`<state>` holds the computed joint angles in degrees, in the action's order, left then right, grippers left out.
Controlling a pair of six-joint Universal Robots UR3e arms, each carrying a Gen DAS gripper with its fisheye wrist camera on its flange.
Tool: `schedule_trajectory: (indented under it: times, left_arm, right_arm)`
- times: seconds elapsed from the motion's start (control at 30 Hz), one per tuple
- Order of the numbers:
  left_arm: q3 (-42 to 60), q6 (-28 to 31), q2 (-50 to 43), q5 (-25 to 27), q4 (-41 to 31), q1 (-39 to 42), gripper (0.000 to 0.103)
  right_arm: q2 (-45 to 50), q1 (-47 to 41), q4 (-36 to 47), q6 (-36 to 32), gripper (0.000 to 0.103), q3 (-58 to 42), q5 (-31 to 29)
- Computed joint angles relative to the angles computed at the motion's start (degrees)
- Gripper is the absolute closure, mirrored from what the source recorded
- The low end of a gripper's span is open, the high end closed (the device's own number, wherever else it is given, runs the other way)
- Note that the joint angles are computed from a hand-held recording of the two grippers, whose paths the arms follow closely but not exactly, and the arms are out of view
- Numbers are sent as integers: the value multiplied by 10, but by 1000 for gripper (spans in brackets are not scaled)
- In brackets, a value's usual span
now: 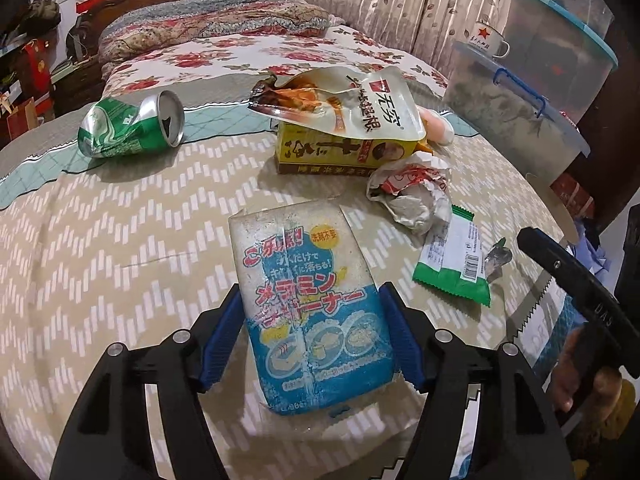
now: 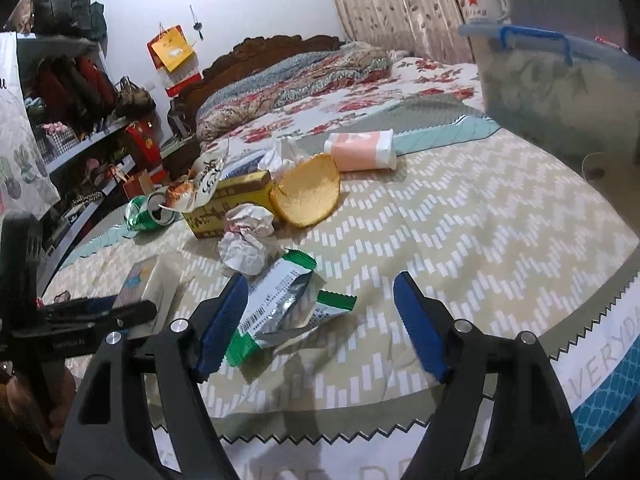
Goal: Collect trash
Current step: 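Hold sponge package in left tool while right tool approaches green-white wrapper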
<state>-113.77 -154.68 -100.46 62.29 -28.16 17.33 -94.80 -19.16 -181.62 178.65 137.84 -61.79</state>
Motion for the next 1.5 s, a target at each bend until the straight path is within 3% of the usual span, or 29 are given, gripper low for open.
schedule_trajectory:
  times: [1.5]
  left_arm:
    - [-22, 2, -2, -23, 19, 10, 36]
  right_arm:
    - [-4, 4, 26, 2, 32, -6, -11]
